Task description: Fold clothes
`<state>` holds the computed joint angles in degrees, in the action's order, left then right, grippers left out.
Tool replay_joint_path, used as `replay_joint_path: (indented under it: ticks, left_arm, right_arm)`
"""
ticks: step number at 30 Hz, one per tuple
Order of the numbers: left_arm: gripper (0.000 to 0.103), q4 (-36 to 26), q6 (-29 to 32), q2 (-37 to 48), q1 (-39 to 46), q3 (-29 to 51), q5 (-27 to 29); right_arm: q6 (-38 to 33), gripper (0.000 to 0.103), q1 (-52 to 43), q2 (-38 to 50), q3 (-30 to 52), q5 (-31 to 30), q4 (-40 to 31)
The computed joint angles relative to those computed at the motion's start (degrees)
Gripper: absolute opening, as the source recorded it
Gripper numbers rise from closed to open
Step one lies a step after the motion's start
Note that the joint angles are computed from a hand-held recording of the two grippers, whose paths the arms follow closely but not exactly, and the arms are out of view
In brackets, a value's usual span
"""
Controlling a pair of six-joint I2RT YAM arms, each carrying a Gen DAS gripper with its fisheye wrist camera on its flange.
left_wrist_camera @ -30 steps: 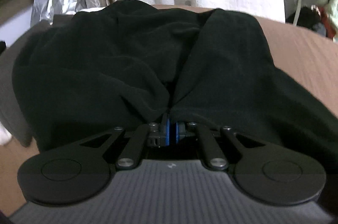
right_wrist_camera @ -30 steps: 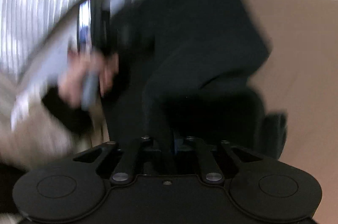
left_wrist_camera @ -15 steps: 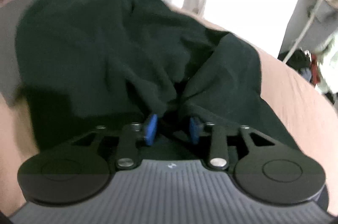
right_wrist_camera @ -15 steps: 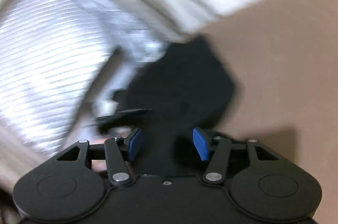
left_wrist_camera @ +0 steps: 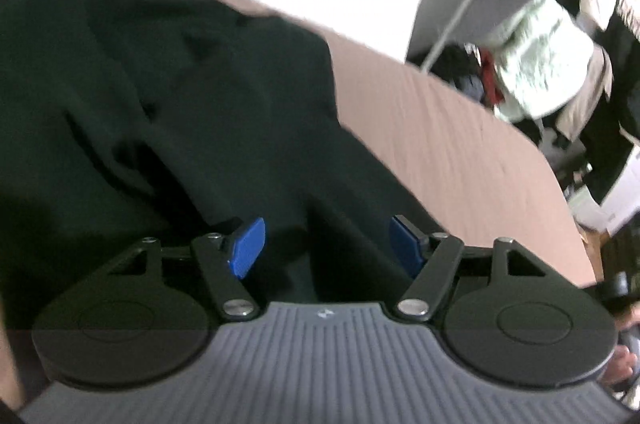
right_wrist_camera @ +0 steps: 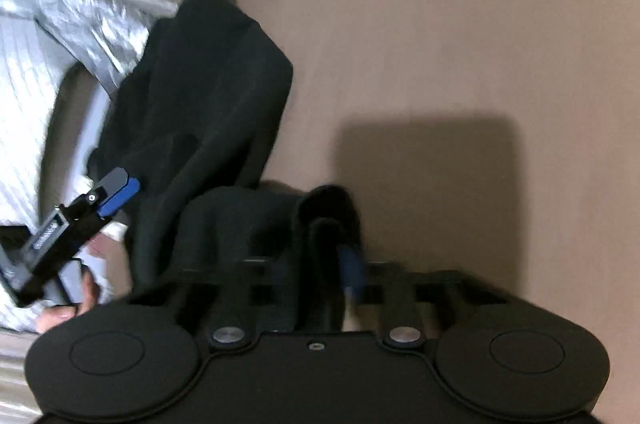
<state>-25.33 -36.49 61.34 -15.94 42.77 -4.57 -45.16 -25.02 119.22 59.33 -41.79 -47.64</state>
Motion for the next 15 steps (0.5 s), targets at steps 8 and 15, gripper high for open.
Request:
replay_joint_path:
  ticks: [8,15]
  left_arm:
    - [0.069,2.87,-3.49,2.78,-2.34,-0.04,5.71]
    - [0.069,5.35,-0.32,4.45,-3.62,6.13,1.52]
  right_arm:
    - [-8.97,0.009,-12.96,-24.32,-9.88,-16.65,7.19]
    - [10.70,0.008,-17.78,-29.14,-1.07,-17.32,32.16]
